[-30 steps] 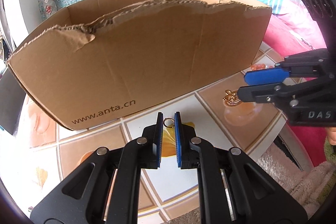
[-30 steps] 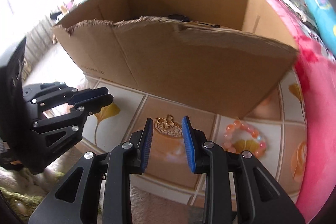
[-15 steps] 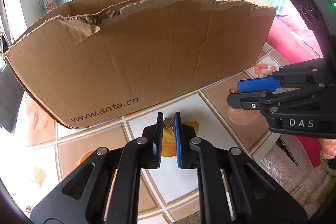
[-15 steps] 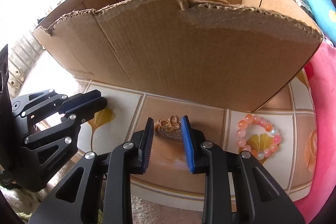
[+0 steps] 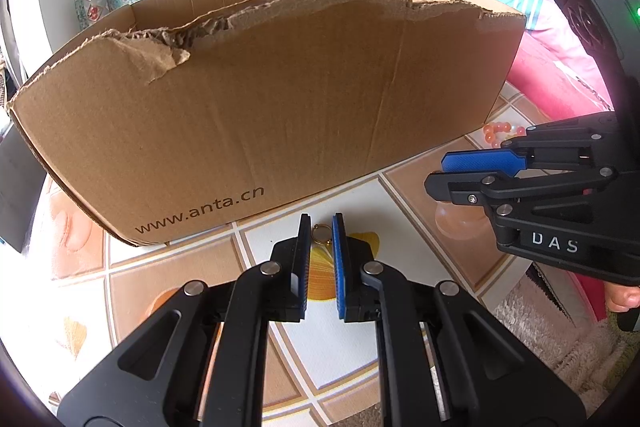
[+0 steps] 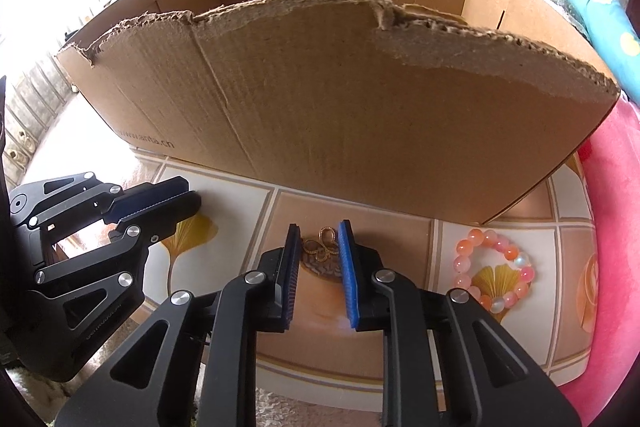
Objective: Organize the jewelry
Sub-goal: 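Hold the left gripper at the gold ring while the right gripper closes on the gold earring cluster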
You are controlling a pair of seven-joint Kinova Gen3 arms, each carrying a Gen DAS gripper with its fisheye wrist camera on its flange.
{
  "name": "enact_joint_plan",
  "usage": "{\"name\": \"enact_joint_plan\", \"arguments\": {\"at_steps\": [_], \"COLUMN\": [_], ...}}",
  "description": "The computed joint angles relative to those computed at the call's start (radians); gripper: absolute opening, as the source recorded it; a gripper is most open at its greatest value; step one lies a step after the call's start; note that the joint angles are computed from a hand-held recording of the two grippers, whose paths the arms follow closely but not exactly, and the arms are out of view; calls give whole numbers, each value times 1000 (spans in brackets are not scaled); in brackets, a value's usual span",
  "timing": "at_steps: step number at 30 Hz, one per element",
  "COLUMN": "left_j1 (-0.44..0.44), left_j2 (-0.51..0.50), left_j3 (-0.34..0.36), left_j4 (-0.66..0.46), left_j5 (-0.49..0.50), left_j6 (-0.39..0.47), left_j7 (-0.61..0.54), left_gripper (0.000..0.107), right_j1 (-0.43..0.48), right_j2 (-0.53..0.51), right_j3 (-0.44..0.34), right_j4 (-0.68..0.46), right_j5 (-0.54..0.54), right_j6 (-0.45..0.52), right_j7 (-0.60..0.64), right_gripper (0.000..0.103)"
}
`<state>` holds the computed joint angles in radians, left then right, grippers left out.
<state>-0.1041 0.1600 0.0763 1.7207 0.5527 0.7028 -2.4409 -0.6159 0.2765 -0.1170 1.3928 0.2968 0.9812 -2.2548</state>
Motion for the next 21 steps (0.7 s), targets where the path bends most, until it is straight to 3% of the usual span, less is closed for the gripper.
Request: {"name": "enact_joint_plan", "arguments": {"at_steps": [11,21], "left_j1": [1,26], "left_j2": [-1,-22], "left_j3": [0,-4], "left_j4": [-1,2], "left_j5": [0,-38], "left_j6": [2,-4], "left_j7": [0,40], "left_gripper": [10,10], "right_j1": [63,65], "right_j2": [-39,-73], "right_j3": [-3,-13], "right_j4": [25,54], "right_j5": [-58,-53], "right_j6": [-25,-42], "right_j7": [59,32], "right_gripper": [19,19]}}
